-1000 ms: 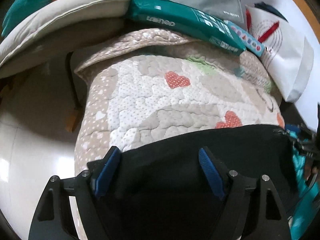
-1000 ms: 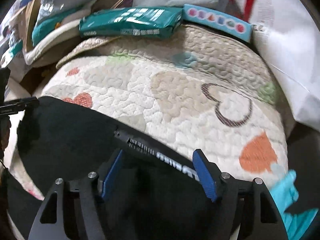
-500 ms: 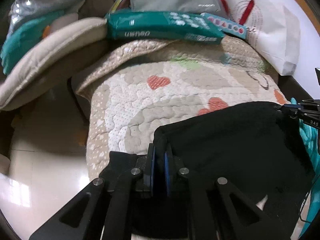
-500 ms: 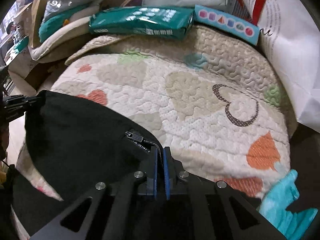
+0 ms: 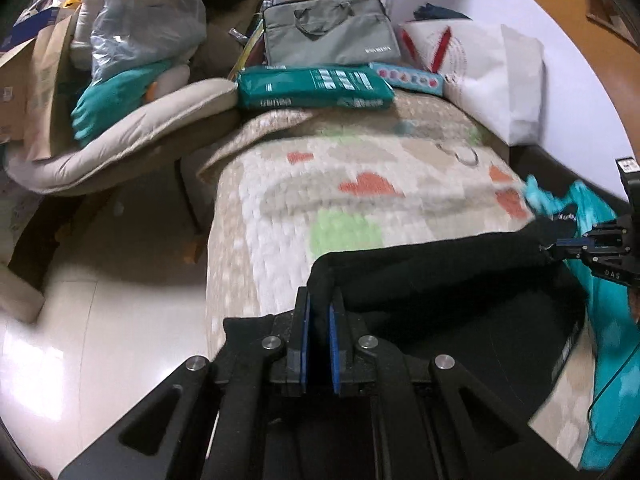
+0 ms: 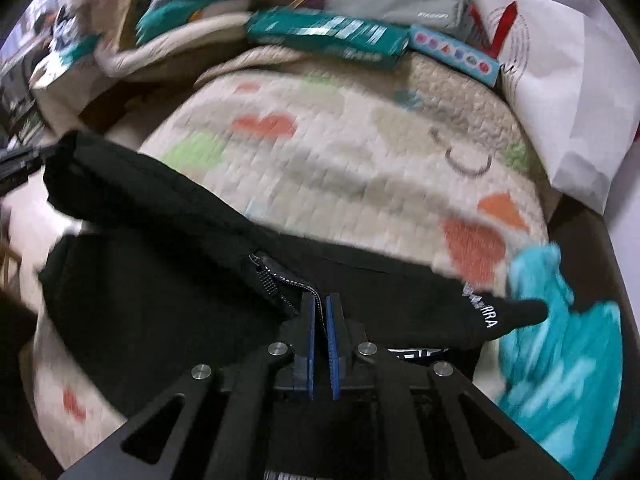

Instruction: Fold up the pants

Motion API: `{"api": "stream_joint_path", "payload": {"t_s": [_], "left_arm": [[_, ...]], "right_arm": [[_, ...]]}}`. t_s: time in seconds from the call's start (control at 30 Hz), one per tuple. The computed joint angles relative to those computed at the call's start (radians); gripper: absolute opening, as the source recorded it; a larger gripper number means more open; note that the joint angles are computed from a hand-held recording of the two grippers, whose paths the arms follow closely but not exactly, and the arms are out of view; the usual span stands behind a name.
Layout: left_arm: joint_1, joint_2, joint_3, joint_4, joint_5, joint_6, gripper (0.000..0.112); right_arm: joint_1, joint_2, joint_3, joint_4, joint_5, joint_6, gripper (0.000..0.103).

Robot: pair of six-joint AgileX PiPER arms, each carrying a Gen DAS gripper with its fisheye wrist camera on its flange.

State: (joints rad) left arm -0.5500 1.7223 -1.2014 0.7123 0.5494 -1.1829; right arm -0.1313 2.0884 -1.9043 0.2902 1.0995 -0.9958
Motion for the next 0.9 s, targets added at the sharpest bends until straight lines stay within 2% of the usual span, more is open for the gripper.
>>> {"api": "stream_joint_path", "payload": {"t_s": [0.1,0.2,0.3,0.4,0.47,0.57,0.6,0.67,0.7,0.8,0.87,0.9], "left_arm": [[-0.109,-0.03,0.089,0.074,0.051,-0.114,0.009],[-0.194,-0.024,0.129,0.033,0.104,-0.119,0.014],[-0.256,-0.018,0.153,-0.034,0.151,-0.083,0.021],[-0.316,-0.04,0.18,-0.033,0.211,-0.127,0.021],[-0.33,-0.088,0.216,-0.034,0.231,-0.178,0.023],[-0.327,-0.175,0.271,-0.016,0.271,-0.274,0.037],[-0.322,-0.206,0.291,-0.004,0.279,-0.313,0.042],[-0.294,-0.298,0.339,0.032,0.295,-0.415,0.047],[-0.276,-0.332,0.351,0.049,0.303,-0.466,0.053],[-0.16,-0.417,0.395,0.094,0.257,-0.592,0.064],[-0.024,-0.459,0.426,0.081,0.154,-0.631,0.065],[0.023,-0.459,0.429,0.077,0.115,-0.631,0.065]], "right_arm": [[-0.03,-0.109,0.224,-0.042,-0.066,-0.078,0.006],[-0.055,-0.178,0.385,-0.091,-0.119,-0.128,0.005],[-0.069,-0.206,0.486,-0.151,-0.151,-0.142,0.006],[-0.063,-0.23,0.569,-0.216,-0.195,-0.145,0.006],[-0.053,-0.217,0.567,-0.26,-0.157,-0.12,0.006],[-0.054,-0.246,0.6,-0.271,-0.163,-0.142,0.007],[-0.062,-0.26,0.591,-0.251,-0.142,-0.158,0.007],[-0.083,-0.276,0.544,-0.18,-0.062,-0.177,0.009],[-0.092,-0.285,0.507,-0.131,-0.007,-0.183,0.01],[-0.073,-0.314,0.448,-0.023,0.083,-0.183,0.023],[-0.014,-0.346,0.449,0.061,0.096,-0.161,0.054],[0.018,-0.361,0.463,0.097,0.088,-0.156,0.058]]}}
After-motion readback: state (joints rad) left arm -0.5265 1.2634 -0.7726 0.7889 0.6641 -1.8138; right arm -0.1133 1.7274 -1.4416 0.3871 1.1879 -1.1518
